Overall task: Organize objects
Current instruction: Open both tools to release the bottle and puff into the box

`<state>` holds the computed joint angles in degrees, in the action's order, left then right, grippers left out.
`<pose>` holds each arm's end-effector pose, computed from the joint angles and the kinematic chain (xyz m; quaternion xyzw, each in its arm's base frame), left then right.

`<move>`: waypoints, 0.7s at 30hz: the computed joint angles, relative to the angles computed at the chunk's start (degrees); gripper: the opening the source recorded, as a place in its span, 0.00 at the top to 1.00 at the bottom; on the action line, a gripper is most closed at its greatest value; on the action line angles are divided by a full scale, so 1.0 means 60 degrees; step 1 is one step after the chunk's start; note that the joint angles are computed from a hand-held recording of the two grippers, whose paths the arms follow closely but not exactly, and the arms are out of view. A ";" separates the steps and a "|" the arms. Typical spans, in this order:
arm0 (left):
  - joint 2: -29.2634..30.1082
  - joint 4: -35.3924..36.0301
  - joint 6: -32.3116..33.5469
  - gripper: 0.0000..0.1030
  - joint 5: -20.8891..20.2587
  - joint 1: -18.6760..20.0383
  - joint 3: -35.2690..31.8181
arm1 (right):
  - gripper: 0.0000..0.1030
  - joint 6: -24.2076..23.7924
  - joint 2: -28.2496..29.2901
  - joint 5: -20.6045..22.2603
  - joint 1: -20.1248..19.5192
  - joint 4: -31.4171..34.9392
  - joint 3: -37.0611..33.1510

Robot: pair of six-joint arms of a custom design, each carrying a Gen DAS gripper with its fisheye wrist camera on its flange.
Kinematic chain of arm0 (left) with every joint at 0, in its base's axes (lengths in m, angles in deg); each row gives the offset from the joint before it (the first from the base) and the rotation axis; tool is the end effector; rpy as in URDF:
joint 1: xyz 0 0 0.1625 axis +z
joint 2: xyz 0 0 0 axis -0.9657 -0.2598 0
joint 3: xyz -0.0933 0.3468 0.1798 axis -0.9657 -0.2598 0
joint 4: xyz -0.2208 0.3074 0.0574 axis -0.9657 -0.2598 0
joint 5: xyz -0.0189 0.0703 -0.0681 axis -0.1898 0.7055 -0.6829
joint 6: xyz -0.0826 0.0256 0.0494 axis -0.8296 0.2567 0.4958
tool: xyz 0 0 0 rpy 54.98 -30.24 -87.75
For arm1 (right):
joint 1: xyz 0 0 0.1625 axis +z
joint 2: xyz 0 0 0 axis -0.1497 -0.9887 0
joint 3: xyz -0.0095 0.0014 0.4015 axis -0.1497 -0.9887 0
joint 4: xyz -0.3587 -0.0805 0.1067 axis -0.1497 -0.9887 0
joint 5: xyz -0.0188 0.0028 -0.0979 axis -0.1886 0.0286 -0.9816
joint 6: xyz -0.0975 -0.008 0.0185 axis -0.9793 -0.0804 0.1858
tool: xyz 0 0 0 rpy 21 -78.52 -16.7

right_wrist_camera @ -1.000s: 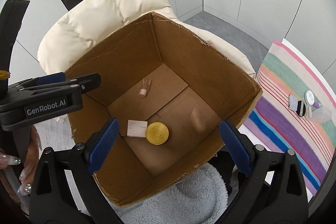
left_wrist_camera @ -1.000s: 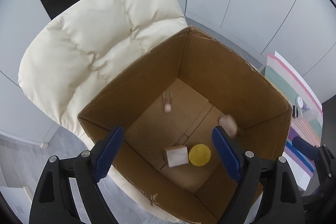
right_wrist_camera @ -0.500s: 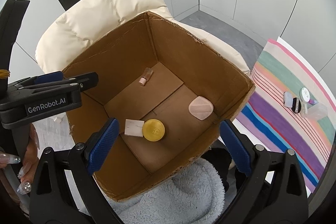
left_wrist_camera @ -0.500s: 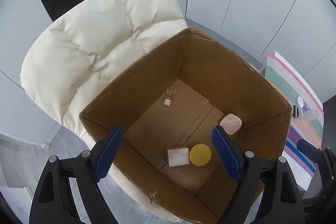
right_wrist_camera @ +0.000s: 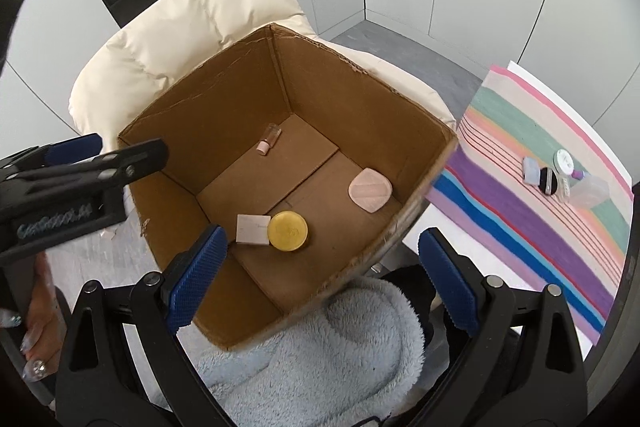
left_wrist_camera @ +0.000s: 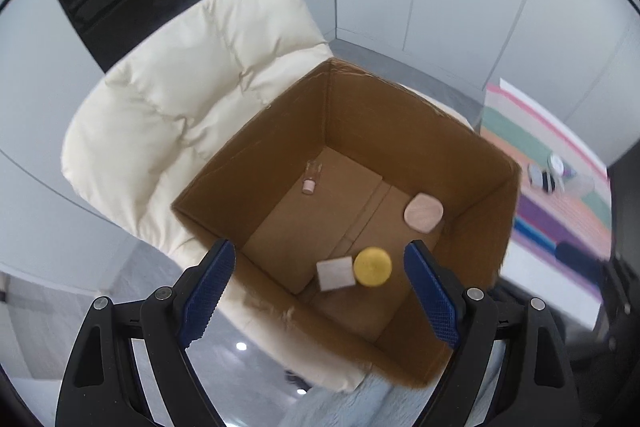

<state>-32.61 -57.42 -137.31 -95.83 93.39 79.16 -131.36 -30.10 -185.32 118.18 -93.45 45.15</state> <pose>-0.4443 -0.3519 0.1693 0.1500 0.9032 -0.1812 0.3590 0.1846 -0.2148 0.4332 0.5134 -0.8432 -0.0375 0.1554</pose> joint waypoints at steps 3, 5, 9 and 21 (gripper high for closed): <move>-0.0389 0.0143 -0.0109 0.14 -0.0038 -0.0398 0.0242 | 0.05 0.0001 -0.0108 -0.0013 -0.0077 0.0178 -0.0018; -0.0559 0.0196 -0.0134 0.14 -0.0084 -0.0521 0.0345 | 0.05 0.0094 -0.0114 -0.0165 -0.0063 0.0339 0.0029; -0.0609 0.0839 -0.0298 0.14 0.0227 -0.0542 0.0268 | 0.05 0.0020 -0.0215 -0.0508 0.0189 0.0492 0.0128; -0.1012 -0.0439 0.0245 0.14 -0.0237 0.0035 0.0841 | 0.05 0.0253 -0.0255 -0.0461 0.0787 0.0455 -0.0011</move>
